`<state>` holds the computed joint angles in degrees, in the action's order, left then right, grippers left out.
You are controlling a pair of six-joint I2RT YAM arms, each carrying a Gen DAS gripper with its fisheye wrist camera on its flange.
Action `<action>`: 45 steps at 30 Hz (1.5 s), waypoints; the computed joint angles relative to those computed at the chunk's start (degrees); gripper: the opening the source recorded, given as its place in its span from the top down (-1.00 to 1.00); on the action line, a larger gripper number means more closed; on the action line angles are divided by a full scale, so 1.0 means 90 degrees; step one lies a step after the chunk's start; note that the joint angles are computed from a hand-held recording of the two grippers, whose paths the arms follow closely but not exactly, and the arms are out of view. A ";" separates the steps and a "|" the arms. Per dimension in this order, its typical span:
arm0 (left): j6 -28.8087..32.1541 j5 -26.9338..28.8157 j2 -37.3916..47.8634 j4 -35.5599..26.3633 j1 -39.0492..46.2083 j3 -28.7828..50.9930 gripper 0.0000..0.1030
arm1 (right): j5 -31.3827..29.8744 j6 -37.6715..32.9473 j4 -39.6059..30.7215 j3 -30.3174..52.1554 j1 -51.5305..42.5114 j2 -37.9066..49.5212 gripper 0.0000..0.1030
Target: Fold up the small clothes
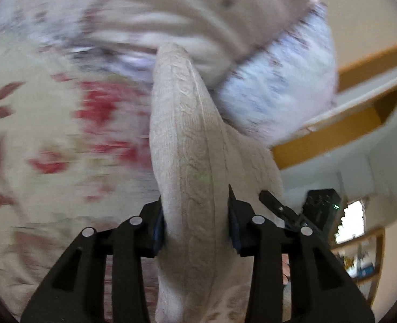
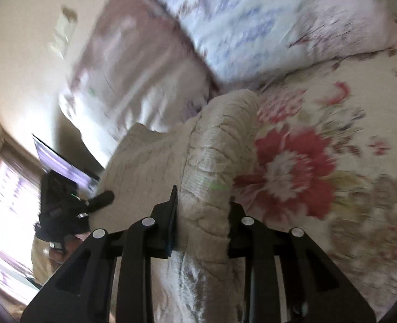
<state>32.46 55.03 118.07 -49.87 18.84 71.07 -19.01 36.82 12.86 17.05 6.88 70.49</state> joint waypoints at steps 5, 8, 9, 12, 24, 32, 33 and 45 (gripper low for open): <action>-0.0505 -0.0219 0.0584 0.0633 0.0134 0.0078 0.02 | 0.0092 0.0143 0.0202 0.0544 0.0052 0.1540 0.19; -0.0365 -0.0311 0.0040 0.1086 0.0250 -0.0383 -0.12 | -0.0027 0.0074 -0.0047 0.0343 -0.0259 0.0963 0.17; -0.0291 -0.0299 -0.0196 0.1253 0.0322 -0.0576 -0.19 | 0.0027 0.0056 -0.0121 0.0222 -0.0358 0.0644 0.17; -0.0137 -0.0198 -0.1120 0.2073 0.0484 -0.1421 -0.34 | -0.0130 0.0008 0.0004 0.0071 -0.0736 0.0359 0.17; 0.0043 -0.1760 -0.3046 0.4019 -0.0258 -0.3524 -0.50 | 0.1903 -0.0093 -0.0014 0.0703 0.0125 0.1476 0.81; -0.0236 -0.2469 -0.3379 0.4825 -0.0479 -0.4054 -0.57 | 0.2378 -0.0152 -0.0489 0.1001 0.0351 0.1622 0.79; -0.0270 -0.2569 -0.3447 0.4940 -0.0505 -0.4134 -0.60 | 0.2498 -0.0223 -0.0552 0.0988 0.0435 0.1520 0.75; -0.0122 -0.2732 -0.3842 0.5067 -0.0361 -0.4483 -0.75 | 0.3957 -0.0096 -0.1546 0.0334 0.2276 -0.0763 0.17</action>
